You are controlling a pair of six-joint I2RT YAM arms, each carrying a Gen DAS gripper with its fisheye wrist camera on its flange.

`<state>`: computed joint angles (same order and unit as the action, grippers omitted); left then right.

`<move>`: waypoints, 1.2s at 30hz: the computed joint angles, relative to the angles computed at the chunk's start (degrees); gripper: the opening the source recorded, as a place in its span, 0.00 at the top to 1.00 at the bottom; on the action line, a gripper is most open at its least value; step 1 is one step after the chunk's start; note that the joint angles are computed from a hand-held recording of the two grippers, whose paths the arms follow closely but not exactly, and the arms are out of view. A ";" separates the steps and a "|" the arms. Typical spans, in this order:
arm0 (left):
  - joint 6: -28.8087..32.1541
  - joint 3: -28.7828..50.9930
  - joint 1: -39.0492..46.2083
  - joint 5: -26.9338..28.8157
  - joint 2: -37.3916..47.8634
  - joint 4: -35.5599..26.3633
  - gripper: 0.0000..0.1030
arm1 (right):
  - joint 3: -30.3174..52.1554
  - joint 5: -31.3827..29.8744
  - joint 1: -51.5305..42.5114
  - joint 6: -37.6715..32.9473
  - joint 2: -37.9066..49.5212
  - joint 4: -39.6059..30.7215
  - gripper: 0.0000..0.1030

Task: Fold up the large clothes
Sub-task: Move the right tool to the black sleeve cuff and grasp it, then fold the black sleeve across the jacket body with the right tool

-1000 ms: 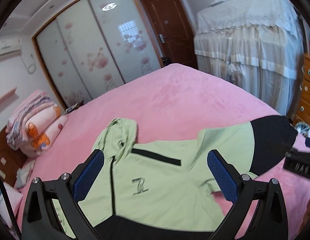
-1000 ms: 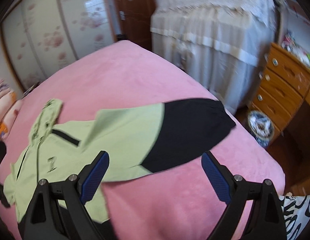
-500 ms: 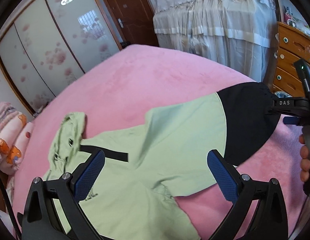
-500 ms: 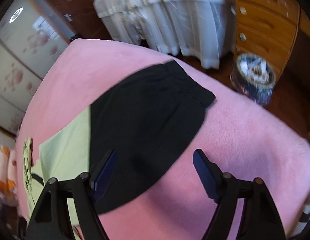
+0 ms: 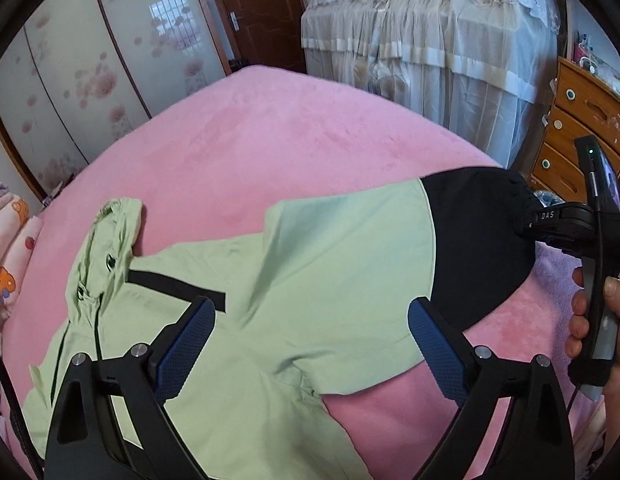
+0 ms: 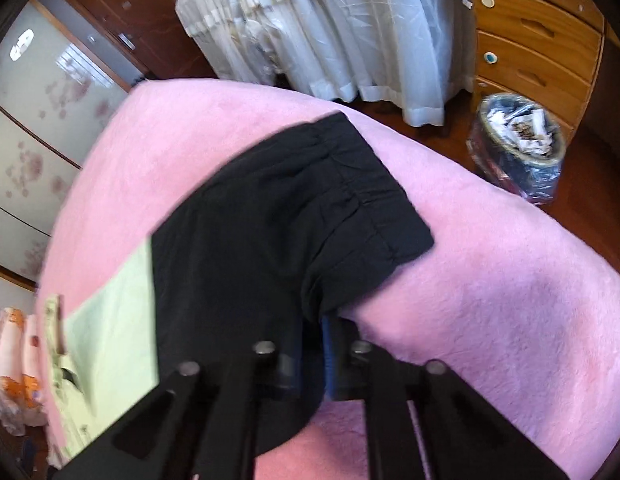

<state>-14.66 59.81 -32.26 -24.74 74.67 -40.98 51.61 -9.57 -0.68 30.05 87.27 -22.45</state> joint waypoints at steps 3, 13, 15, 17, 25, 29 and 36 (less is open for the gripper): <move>1.03 -0.78 -1.40 -3.38 -2.95 0.24 0.06 | -2.25 0.78 2.53 0.06 -7.58 1.62 0.94; 4.91 -3.30 16.68 3.88 -19.92 -7.66 0.06 | 6.82 13.67 36.90 -5.03 -15.95 -1.71 0.94; 9.10 -5.54 27.33 9.25 -23.82 -8.42 0.06 | 9.36 16.53 45.43 -6.62 -11.40 -1.27 0.94; 14.35 -8.02 38.61 14.51 -25.18 -8.45 0.06 | 11.33 19.32 52.20 -7.28 -5.58 -1.10 0.94; 28.42 -15.82 65.49 31.31 -18.18 -6.11 0.06 | 15.67 25.00 67.07 -5.68 12.52 -4.44 0.62; 27.91 -18.45 65.47 33.88 -18.43 -4.93 0.06 | 11.02 24.36 68.54 -5.27 8.64 -3.56 0.53; 23.01 -19.41 53.23 32.04 -21.17 -4.10 0.06 | -0.53 28.23 68.60 4.66 -6.08 -4.35 0.52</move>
